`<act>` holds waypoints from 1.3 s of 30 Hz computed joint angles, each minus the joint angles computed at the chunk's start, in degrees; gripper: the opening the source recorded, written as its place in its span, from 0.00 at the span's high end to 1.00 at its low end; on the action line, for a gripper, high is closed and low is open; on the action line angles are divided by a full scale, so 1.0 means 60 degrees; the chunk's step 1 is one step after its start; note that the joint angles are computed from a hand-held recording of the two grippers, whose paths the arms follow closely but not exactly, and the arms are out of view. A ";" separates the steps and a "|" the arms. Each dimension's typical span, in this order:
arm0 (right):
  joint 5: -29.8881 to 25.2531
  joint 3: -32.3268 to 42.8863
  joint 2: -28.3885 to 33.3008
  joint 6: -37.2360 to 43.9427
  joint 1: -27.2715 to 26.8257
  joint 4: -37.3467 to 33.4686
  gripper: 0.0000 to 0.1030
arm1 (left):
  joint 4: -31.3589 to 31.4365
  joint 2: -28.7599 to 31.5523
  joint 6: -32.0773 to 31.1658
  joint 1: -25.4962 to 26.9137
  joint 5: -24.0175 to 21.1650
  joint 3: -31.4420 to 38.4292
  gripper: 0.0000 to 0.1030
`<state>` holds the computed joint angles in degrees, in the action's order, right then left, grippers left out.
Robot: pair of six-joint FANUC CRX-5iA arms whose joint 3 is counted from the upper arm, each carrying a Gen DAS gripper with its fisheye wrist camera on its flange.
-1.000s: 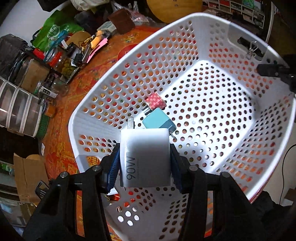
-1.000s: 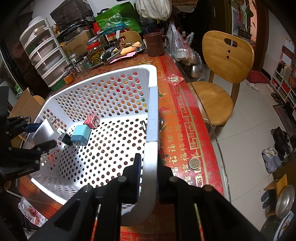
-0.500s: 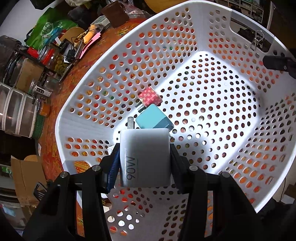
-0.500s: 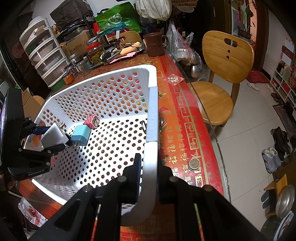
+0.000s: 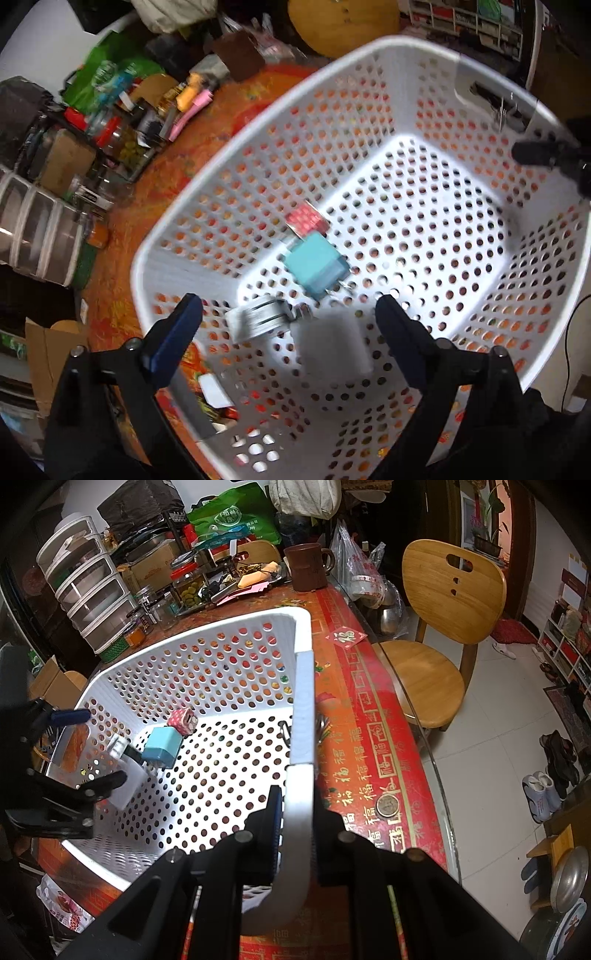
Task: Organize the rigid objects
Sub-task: 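Carry the large white charger into the basket and open the left tool, then grasp the black toy car with the left tool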
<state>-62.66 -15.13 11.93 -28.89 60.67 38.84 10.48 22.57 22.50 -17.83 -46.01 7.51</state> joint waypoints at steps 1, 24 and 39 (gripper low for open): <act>-0.0026 0.0020 0.0010 0.0014 0.0000 -0.0013 0.89 | 0.0217 -0.0087 -0.0146 0.0060 0.0125 -0.0114 0.05; -0.0031 -0.0003 0.0034 -0.0008 0.0016 -0.0017 0.89 | 0.1916 0.1153 0.0677 0.3429 -0.0573 0.1477 0.01; -0.0087 0.0063 0.0062 0.0099 0.0001 -0.0115 0.89 | 0.1233 0.3653 0.1966 0.3128 -0.2636 0.3698 0.05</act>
